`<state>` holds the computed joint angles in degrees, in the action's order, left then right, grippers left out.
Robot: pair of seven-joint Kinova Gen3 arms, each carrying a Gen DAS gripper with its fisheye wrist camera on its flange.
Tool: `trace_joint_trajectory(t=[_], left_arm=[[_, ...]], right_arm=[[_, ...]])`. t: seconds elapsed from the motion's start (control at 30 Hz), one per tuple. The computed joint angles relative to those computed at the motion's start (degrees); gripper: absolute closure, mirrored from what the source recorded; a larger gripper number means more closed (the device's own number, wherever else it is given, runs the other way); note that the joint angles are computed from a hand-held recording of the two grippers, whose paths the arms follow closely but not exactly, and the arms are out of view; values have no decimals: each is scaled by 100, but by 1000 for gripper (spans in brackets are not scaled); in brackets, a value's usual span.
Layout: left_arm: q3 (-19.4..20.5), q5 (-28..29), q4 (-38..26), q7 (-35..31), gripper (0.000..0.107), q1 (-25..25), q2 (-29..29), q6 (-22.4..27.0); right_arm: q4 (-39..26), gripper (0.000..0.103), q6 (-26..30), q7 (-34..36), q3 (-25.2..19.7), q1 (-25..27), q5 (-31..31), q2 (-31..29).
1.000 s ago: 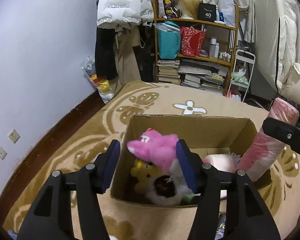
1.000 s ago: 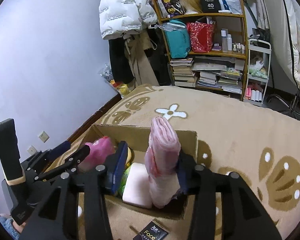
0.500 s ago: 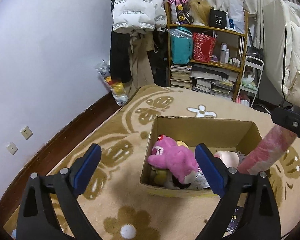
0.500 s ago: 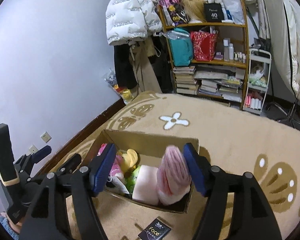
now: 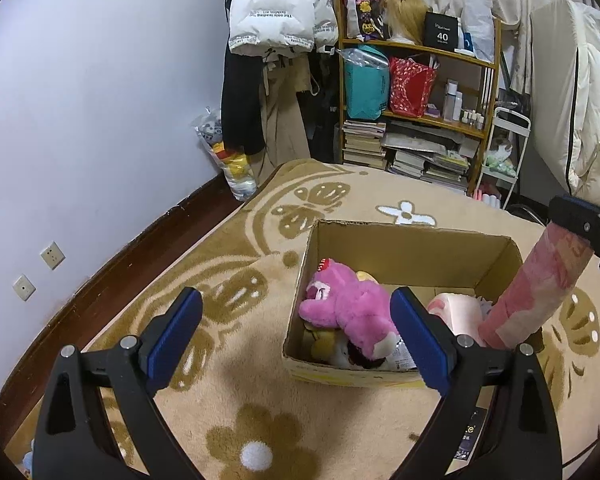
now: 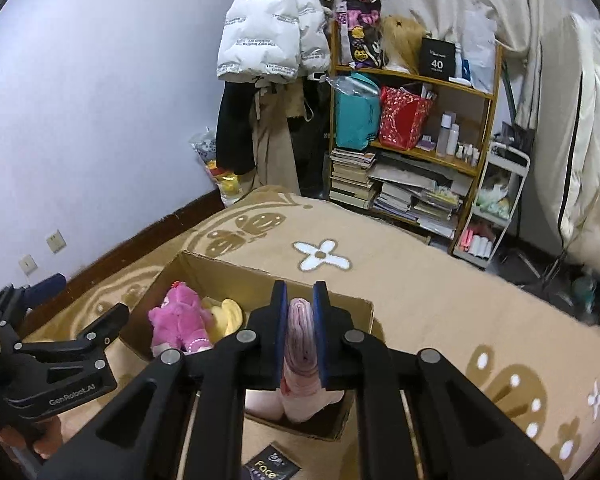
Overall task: Organize soft objects
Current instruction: 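Open the left gripper on the bear while the right gripper releases the towel into the box, then move the right gripper from the box to the black Face tissue pack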
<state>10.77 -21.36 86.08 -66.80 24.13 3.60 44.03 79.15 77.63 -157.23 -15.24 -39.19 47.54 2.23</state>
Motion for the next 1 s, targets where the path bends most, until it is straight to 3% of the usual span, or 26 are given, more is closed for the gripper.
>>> trace_joint_trajectory(t=[0.33, 0.6, 0.83, 0.87, 0.93, 0.97, 1.0], left_arm=[[-41, 104, -129, -140, 13, 33, 120, 94], [-68, 99, -94, -36, 13, 24, 122, 44], [-79, 79, -148, -57, 13, 35, 161, 212], [-80, 75, -155, -71, 13, 35, 156, 229], [-74, 36, -166, -57, 13, 53, 135, 302], [-73, 58, -159, -72, 12, 45, 111, 330], [-70, 98, -142, -83, 10, 31, 75, 357]], right_arm=[[-367, 91, 631, 368, 121, -298, 368, 260], [-30, 91, 44, 70, 237, -55, 380, 166], [312, 90, -524, -231, 257, 264, -250, 45], [363, 86, -596, -265, 250, 299, -328, -4], [418, 68, -677, -351, 207, 352, -429, -86], [433, 54, -675, -425, 168, 358, -418, -125], [449, 48, -661, -493, 117, 350, -358, -164]])
